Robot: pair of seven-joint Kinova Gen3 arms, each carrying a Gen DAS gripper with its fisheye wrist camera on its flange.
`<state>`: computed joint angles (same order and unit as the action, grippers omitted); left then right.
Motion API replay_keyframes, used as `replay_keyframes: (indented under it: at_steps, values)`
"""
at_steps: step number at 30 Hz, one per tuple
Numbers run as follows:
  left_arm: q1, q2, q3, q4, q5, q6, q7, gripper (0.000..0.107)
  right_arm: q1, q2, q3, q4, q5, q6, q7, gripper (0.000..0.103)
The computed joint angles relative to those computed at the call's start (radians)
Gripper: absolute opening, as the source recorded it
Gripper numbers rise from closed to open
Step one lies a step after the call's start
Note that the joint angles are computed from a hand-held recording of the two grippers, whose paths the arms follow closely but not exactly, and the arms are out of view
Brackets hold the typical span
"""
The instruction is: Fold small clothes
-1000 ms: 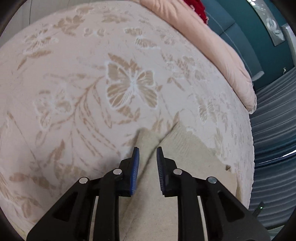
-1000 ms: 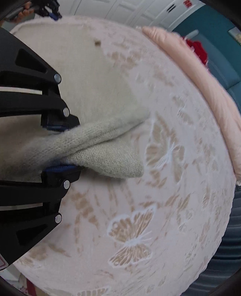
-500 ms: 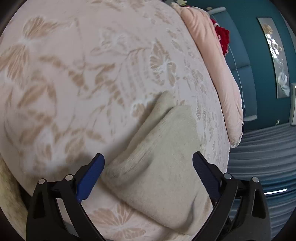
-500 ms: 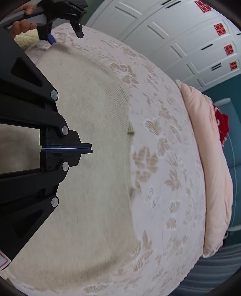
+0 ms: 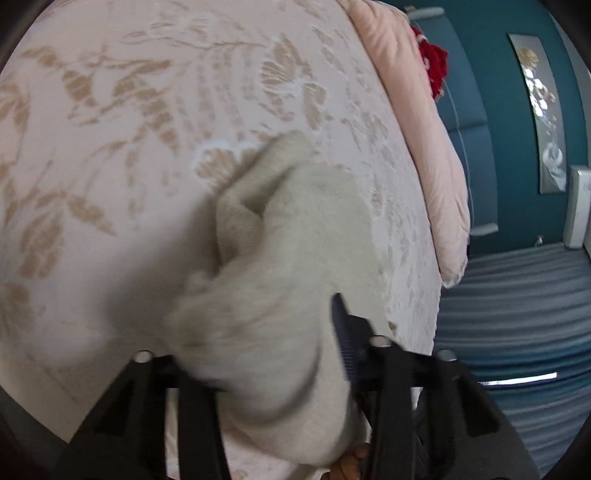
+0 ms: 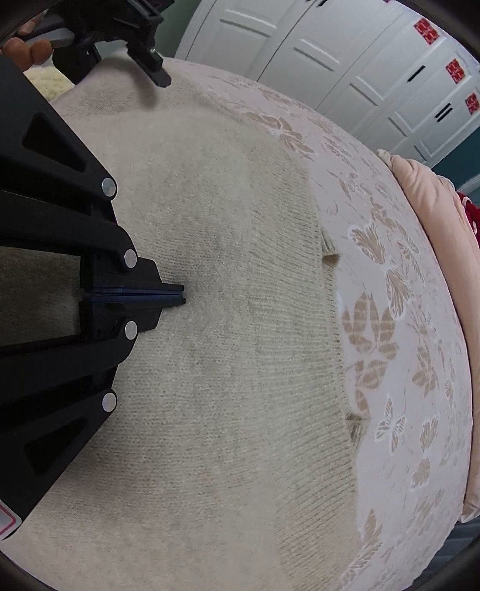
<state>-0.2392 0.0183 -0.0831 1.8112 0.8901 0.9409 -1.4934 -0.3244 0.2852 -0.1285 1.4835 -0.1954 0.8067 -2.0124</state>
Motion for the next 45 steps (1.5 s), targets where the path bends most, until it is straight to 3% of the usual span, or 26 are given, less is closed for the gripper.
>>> replay_keyframes:
  at_steps: [3,4,6,9,10,12,15,18,19,21,24,26,29,31,35,39,42,45]
  values:
    - [0.083,-0.026,0.004,-0.092,-0.012,0.002,-0.026,0.022,-0.032,-0.111,0.062,0.121,-0.019,-0.107,-0.053,0.001]
    - [0.129,-0.031,-0.005,-0.132,-0.01,0.008,-0.037,0.022,-0.045,-0.158,0.081,0.158,0.005,-0.123,-0.085,0.012]
    - [0.213,-0.03,0.0,-0.213,0.008,0.014,-0.072,0.022,-0.014,-0.25,0.087,0.231,0.005,-0.137,-0.106,0.015]
    - [0.268,0.007,0.103,-0.322,0.045,0.022,-0.143,0.022,0.105,-0.389,0.081,0.336,-0.084,-0.123,-0.081,0.016]
    - [0.288,0.03,0.145,-0.354,0.042,0.024,-0.146,0.022,0.13,-0.435,0.094,0.363,-0.091,-0.106,-0.064,0.021]
    - [0.345,0.086,0.232,-0.407,-0.012,0.009,-0.138,0.023,0.195,-0.51,0.096,0.388,-0.057,-0.05,-0.071,0.029]
    - [0.44,0.199,0.309,-0.449,-0.134,0.025,-0.099,0.028,0.21,-0.568,0.154,0.401,-0.026,0.013,-0.05,0.039]
    - [0.385,0.213,0.432,-0.379,-0.205,0.02,-0.007,0.039,0.234,-0.586,0.181,0.389,-0.029,0.07,-0.021,0.045]
    - [0.338,0.182,0.478,-0.333,-0.209,-0.003,0.013,0.062,0.228,-0.592,0.201,0.393,-0.058,0.068,0.007,0.052]
    - [0.246,0.09,0.567,-0.242,-0.265,-0.057,0.056,0.09,0.223,-0.592,0.207,0.393,-0.09,0.058,0.037,0.058]
    - [0.173,-0.021,0.612,-0.175,-0.387,-0.079,0.083,0.093,0.214,-0.576,0.22,0.397,-0.145,0.045,0.074,0.059]
    - [0.174,-0.036,0.595,-0.168,-0.468,-0.047,0.07,0.093,0.223,-0.562,0.214,0.388,-0.167,0.052,0.061,0.06]
    - [0.116,-0.063,0.664,-0.145,-0.59,-0.053,0.064,0.093,0.244,-0.606,0.207,0.404,-0.19,0.042,0.025,0.06]
    - [0.119,-0.089,0.656,-0.124,-0.672,-0.068,0.066,0.093,0.242,-0.649,0.217,0.417,-0.206,0.03,0.022,0.063]
    - [0.287,-0.054,0.538,-0.132,-0.824,-0.076,0.159,0.093,0.194,-0.634,0.237,0.392,-0.216,0.064,0.044,0.071]
    - [0.472,-0.001,0.407,-0.165,-0.912,-0.055,0.227,0.093,0.233,-0.54,0.124,0.36,-0.123,0.086,0.01,0.07]
    - [0.595,0.009,0.29,-0.168,-0.912,-0.037,0.194,0.093,0.208,-0.471,0.146,0.328,-0.166,0.117,-0.001,0.023]
    - [0.733,0.003,0.165,-0.147,-0.952,-0.063,0.222,0.093,0.116,-0.495,0.25,0.309,-0.259,0.065,0.105,0.018]
